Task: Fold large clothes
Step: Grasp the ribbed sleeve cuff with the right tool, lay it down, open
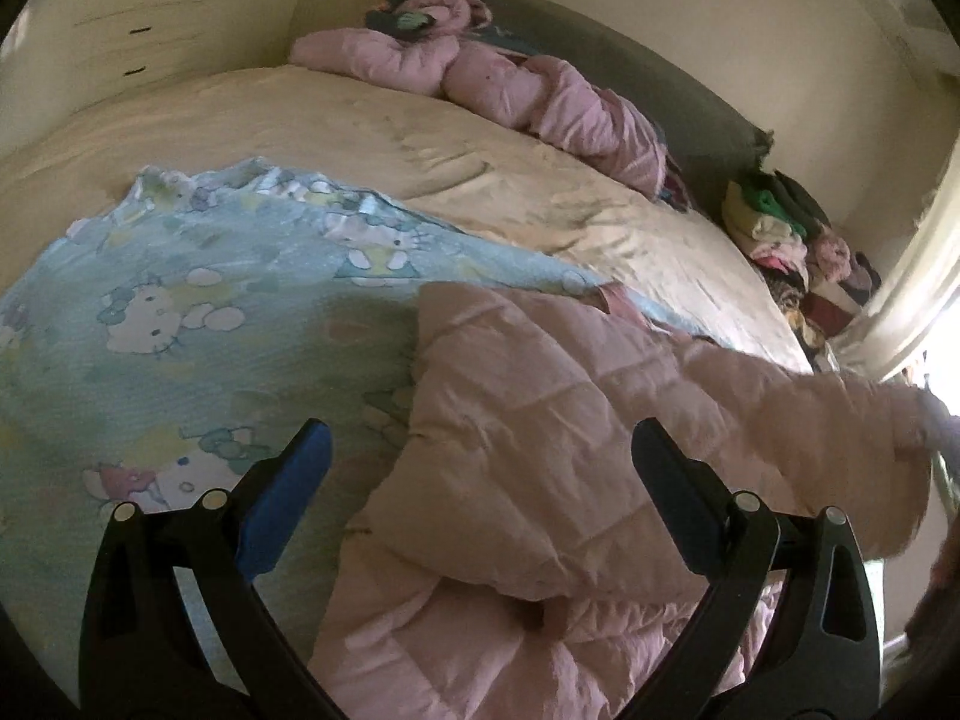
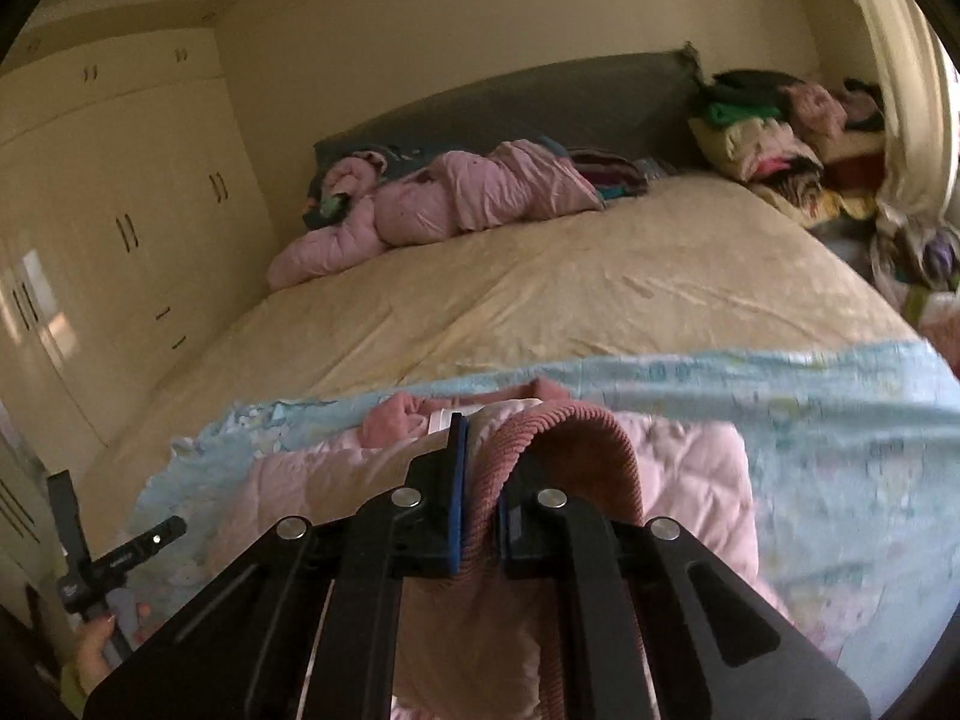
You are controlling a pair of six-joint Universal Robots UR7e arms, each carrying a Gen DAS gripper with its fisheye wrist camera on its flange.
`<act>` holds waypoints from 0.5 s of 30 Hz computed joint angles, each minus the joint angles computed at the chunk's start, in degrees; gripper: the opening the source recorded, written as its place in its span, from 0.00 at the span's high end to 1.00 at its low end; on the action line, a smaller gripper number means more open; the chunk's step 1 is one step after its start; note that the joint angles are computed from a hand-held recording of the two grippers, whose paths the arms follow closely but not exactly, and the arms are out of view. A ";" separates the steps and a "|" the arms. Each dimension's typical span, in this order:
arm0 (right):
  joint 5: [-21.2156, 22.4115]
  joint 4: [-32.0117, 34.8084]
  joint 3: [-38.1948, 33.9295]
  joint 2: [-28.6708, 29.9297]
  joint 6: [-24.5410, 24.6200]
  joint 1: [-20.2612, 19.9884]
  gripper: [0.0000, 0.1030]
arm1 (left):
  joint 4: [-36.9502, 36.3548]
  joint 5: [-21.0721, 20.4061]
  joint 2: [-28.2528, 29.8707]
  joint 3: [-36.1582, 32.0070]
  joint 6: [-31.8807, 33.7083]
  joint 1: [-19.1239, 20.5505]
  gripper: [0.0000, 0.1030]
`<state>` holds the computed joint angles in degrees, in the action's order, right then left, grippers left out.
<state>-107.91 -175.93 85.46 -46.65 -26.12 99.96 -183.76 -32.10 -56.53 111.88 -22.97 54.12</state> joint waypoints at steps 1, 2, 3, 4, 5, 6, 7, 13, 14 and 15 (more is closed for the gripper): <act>-0.69 0.07 -0.81 0.65 -0.86 0.02 0.93 | 0.34 0.04 0.35 -0.33 0.25 0.02 0.09; -1.78 0.29 -2.14 1.84 -2.01 0.11 0.93 | 0.87 0.01 0.72 -0.68 0.35 0.08 0.09; -2.25 0.54 -2.90 2.49 -2.54 0.00 0.93 | 1.30 -0.01 0.98 -0.89 0.31 0.14 0.09; -3.26 0.51 -3.88 3.45 -3.31 -0.13 0.93 | 1.89 -0.14 1.24 -1.17 0.12 0.20 0.09; -3.95 0.26 -4.35 4.08 -3.76 -0.20 0.93 | 2.33 -0.46 1.51 -1.44 0.02 0.28 0.09; -4.65 -0.26 -4.83 4.85 -4.37 -0.39 0.93 | 2.78 -1.15 2.01 -1.94 0.38 0.37 0.09; -5.30 -1.06 -5.12 5.64 -4.91 -0.56 0.93 | 3.14 -1.55 2.46 -2.33 0.96 0.40 0.09; -6.41 -2.10 -5.80 7.15 -4.05 -2.10 0.93 | 6.61 -2.70 4.94 -4.68 4.15 0.42 0.09; -6.33 -2.03 -5.80 7.20 -3.75 -2.38 0.93 | 7.47 -3.38 5.13 -5.00 4.16 0.57 0.09; -6.33 -2.03 -5.75 7.23 -3.60 -2.51 0.93 | 8.65 -3.91 5.37 -5.34 3.97 0.65 0.09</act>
<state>-114.24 -177.97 79.71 -39.42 -29.72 97.45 -175.11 -36.00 -51.16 106.54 -19.00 54.77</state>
